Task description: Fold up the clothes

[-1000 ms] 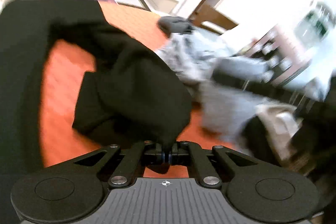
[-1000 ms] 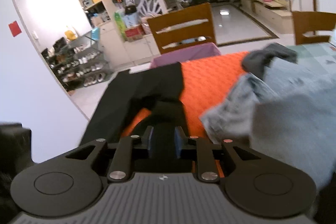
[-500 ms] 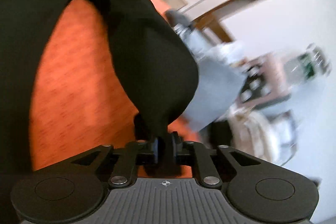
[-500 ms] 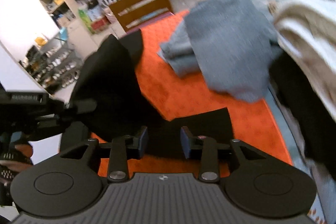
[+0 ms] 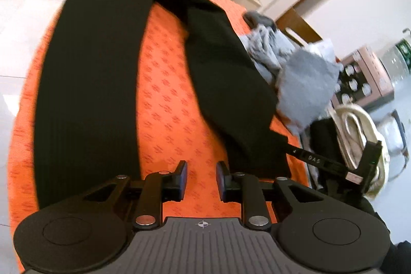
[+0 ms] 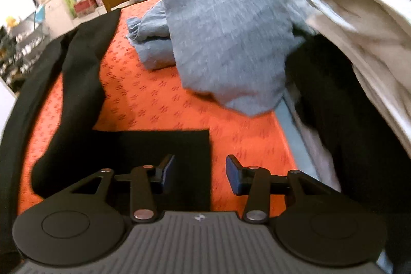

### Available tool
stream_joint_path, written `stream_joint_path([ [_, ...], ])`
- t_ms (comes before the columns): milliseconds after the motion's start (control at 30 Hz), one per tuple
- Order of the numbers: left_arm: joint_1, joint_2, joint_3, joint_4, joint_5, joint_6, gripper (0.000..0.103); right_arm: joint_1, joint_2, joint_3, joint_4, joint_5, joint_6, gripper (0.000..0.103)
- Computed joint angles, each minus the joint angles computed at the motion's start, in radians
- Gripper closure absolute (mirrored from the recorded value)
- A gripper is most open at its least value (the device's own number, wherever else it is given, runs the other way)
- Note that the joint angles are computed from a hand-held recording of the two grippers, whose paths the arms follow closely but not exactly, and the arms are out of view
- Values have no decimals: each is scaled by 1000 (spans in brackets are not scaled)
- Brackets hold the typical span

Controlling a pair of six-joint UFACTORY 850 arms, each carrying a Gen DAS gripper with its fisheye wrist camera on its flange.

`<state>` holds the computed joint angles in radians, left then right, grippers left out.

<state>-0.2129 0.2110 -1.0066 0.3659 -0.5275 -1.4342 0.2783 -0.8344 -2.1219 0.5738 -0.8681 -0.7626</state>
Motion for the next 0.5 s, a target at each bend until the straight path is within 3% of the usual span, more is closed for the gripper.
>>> stream_joint_path([
  [133,-19,24,2,95,-49,-96,75,8,-55,-76,2,-17,-47,57],
  [167,-22,30,5,109,-56,-112,75,9,-57,-80,12,-21,-68,76],
  [233,-27,39,12,121,-68,-135,75,9,-58,-84,30,-32,-107,96],
  [500,-52,81,34,187,-105,-180,75,-37,99,64,254,-20,-260,100],
])
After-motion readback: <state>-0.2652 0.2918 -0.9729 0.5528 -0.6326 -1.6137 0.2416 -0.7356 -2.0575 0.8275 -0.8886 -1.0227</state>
